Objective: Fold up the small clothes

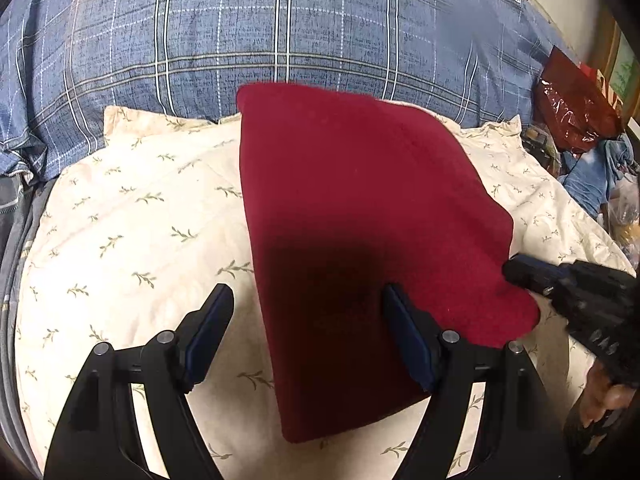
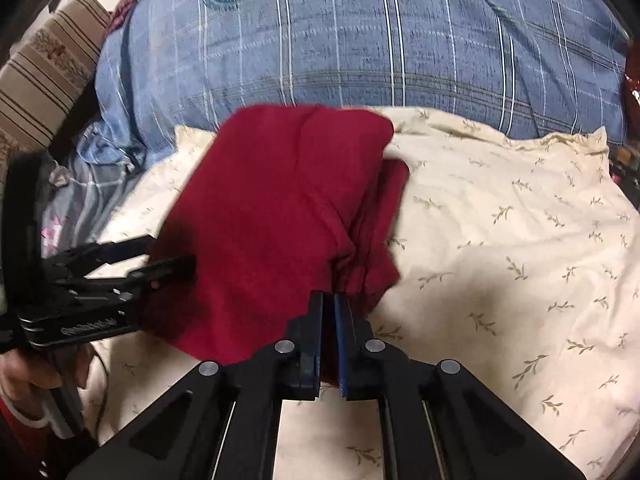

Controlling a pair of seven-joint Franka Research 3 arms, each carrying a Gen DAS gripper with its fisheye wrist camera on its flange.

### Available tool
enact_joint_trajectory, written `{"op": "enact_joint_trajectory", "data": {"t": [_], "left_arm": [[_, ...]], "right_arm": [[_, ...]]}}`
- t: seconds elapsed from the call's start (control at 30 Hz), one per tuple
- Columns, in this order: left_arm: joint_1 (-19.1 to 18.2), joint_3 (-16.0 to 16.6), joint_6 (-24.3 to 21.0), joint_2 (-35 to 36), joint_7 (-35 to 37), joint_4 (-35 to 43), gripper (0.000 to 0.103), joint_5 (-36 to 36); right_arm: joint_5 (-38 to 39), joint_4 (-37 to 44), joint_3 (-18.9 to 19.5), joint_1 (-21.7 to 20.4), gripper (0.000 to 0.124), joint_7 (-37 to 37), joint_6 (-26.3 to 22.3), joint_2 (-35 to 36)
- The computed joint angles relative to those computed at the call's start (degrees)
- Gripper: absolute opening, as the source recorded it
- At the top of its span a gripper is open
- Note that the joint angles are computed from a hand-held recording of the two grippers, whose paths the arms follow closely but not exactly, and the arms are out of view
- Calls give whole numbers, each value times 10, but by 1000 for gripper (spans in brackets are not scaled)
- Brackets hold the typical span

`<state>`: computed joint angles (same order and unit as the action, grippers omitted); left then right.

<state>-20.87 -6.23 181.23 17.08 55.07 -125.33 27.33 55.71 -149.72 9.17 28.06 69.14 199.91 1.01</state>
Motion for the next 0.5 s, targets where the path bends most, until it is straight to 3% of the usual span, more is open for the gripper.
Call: {"op": "enact_joint_trajectory", "data": {"t": [0.17,0.3,0.37,0.4,0.43,0.5], "left_arm": [[16,-14,-4,4,7,9,77,-10],[18,-15,-5,7,10,13,77,-14],[20,-18,-5,8,13,15,77,-16],[29,-27,-5,9,19,15,77,-21],[42,-41,-6,10,29,15,77,-28],[77,-76,-2,12,52,13,77,-49]], "right_arm": [[-53,-13,1,-7,59,75,48,-11],[-56,17,-3,-12,59,78,32,9],[3,53,-11,3,56,13,28,34],[82,82,-17,18,52,-65,21,47],[147,111,-38,43,29,-136,19,64],[166,128,-37,33,22,-166,1,82]]}}
